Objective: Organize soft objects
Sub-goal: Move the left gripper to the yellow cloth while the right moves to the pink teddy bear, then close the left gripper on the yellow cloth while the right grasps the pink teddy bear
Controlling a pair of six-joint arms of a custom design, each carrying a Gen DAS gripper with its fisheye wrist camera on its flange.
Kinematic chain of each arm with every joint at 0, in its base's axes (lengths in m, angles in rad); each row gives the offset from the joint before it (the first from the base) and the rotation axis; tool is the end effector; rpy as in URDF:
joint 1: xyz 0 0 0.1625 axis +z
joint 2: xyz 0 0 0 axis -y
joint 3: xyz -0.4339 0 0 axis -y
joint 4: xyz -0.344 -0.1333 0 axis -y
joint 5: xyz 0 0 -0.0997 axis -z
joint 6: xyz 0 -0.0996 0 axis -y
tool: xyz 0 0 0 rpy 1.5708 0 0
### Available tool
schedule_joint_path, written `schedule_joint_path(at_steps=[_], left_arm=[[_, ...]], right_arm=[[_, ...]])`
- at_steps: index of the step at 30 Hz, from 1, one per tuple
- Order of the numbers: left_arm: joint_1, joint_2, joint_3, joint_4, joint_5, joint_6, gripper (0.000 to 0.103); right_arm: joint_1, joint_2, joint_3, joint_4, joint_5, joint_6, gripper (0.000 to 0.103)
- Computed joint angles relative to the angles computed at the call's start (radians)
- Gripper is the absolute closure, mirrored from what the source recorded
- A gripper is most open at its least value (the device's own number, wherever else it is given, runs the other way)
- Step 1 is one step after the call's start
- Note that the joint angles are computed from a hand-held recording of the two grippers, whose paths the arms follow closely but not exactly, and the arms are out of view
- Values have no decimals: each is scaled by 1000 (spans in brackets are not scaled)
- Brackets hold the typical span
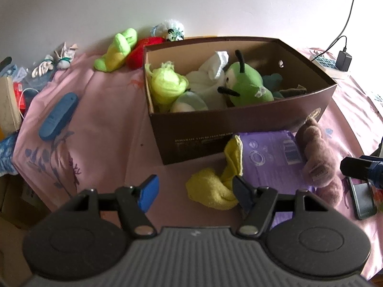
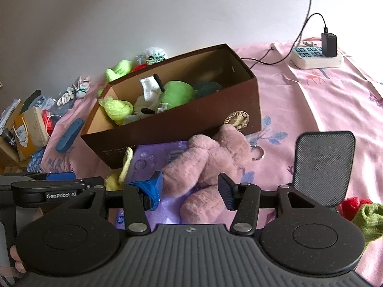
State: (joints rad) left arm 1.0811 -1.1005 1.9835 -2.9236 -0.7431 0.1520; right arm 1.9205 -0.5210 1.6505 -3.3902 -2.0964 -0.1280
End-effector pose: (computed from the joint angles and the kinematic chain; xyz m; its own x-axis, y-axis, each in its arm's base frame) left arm -0.0690 -0.5688 0.2686 -0.6817 0.1429 -0.7176 0.5287 0.7742 -0.3481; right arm 0.3027 -0.5868 0.0644 -0.8808 -0.0889 0.4651 -0.3798 0.7192 -0.5819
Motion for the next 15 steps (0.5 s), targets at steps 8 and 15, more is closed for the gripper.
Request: schedule_joint_path(at_steps=[8, 15], left_arm=[[12, -5, 8, 33, -8, -18, 32], [27, -13, 14, 30, -71, -3, 31]], right_arm=[[-9, -6, 3, 4, -7, 16, 67], [-12, 7, -34, 16, 6, -7, 67]])
